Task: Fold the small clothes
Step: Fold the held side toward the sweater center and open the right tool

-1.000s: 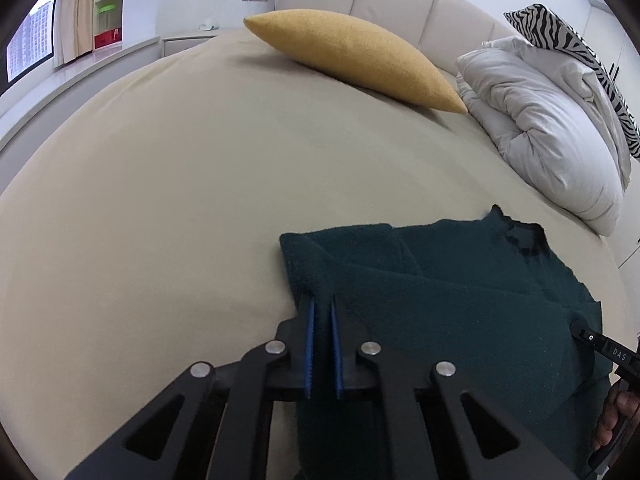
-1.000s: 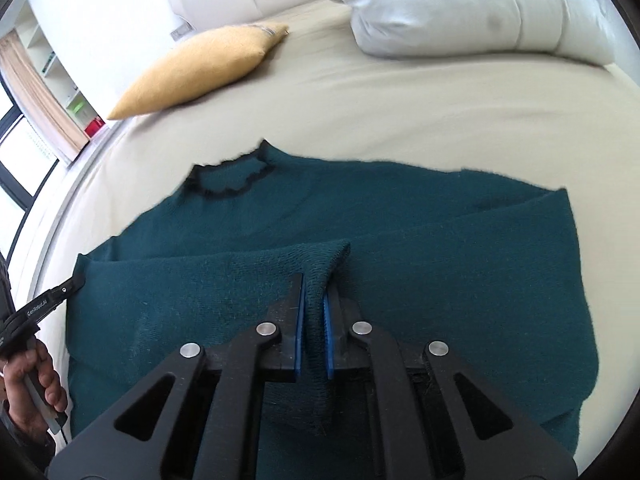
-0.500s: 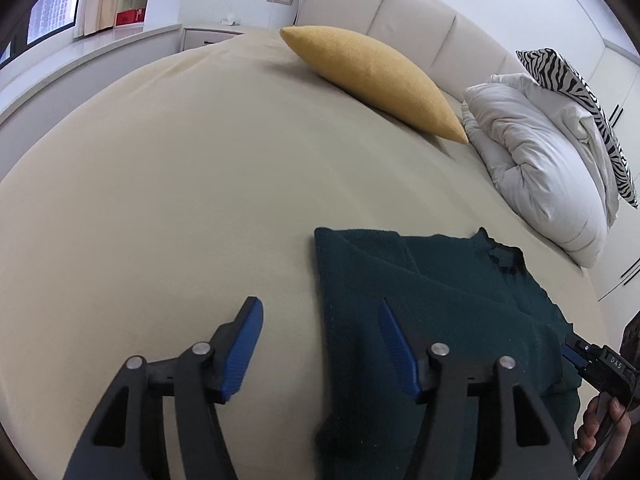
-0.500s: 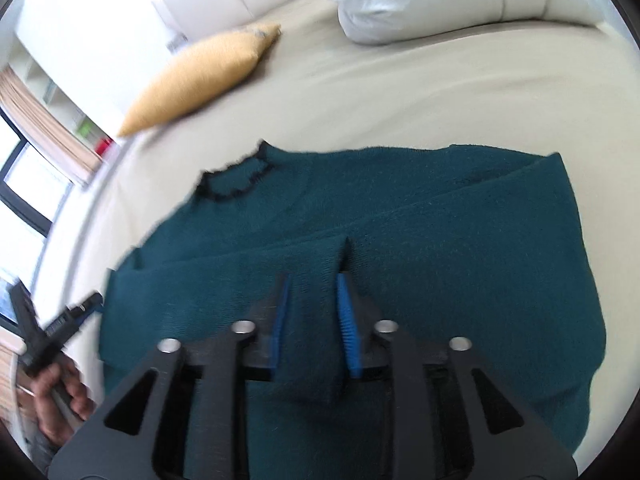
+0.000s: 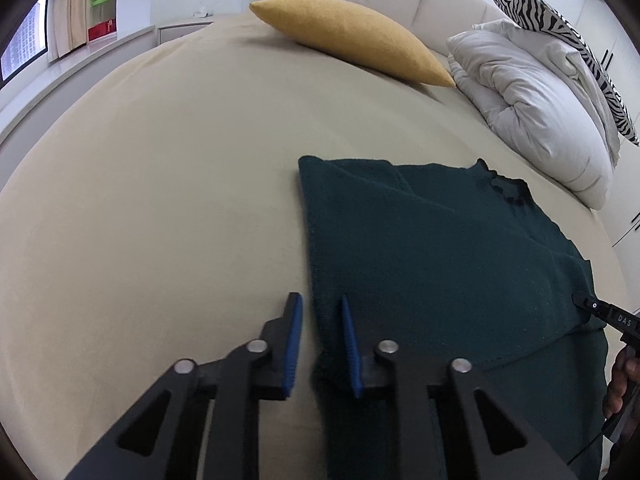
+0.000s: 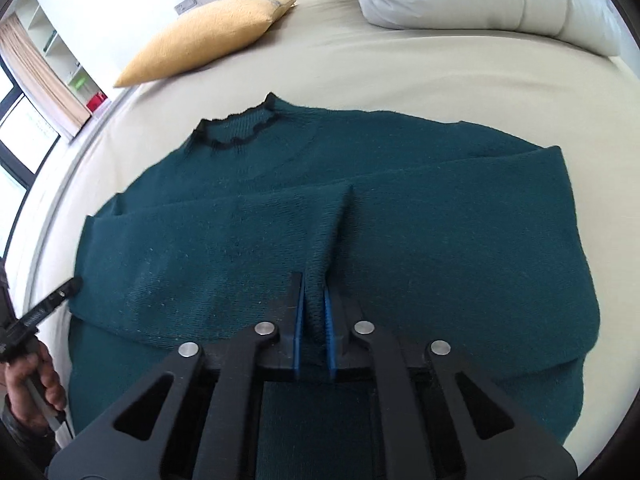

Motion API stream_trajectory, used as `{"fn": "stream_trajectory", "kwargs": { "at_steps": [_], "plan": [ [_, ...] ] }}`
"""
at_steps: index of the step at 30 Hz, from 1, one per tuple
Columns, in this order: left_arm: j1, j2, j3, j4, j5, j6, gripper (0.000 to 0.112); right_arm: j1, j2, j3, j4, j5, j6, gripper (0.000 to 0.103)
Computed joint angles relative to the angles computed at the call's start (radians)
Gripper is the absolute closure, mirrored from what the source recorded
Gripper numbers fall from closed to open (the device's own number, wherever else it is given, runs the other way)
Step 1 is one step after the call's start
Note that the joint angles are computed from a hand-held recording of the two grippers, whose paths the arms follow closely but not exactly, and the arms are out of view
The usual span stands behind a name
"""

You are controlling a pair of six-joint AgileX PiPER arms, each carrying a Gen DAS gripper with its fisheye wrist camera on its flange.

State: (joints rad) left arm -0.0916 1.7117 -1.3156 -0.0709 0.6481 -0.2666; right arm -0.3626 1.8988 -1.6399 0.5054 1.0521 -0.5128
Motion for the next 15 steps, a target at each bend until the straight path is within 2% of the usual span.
{"fn": "stream_trajectory", "kwargs": {
  "at_steps": [5, 9, 11, 13, 15],
  "plan": [
    [0.011, -0.003, -0.018, 0.011, 0.016, 0.0, 0.105, -0.005, -0.051, 0.064, 0.019, -0.04, -0.014, 0.097],
    [-0.004, 0.01, 0.014, 0.049, -0.015, -0.006, 0.104, -0.014, 0.021, 0.042, 0.032, -0.017, -0.014, 0.097],
    [0.013, 0.002, 0.015, 0.009, -0.016, 0.014, 0.102, -0.029, 0.027, 0.042, 0.066, -0.008, -0.047, 0.097],
    [0.035, -0.02, 0.028, -0.038, -0.017, 0.041, 0.095, -0.043, 0.014, 0.031, 0.07, 0.016, -0.032, 0.092],
    [0.037, -0.06, 0.055, -0.009, -0.017, -0.004, 0.078, -0.075, -0.019, 0.046, 0.086, 0.022, -0.004, 0.091]
  ]
}}
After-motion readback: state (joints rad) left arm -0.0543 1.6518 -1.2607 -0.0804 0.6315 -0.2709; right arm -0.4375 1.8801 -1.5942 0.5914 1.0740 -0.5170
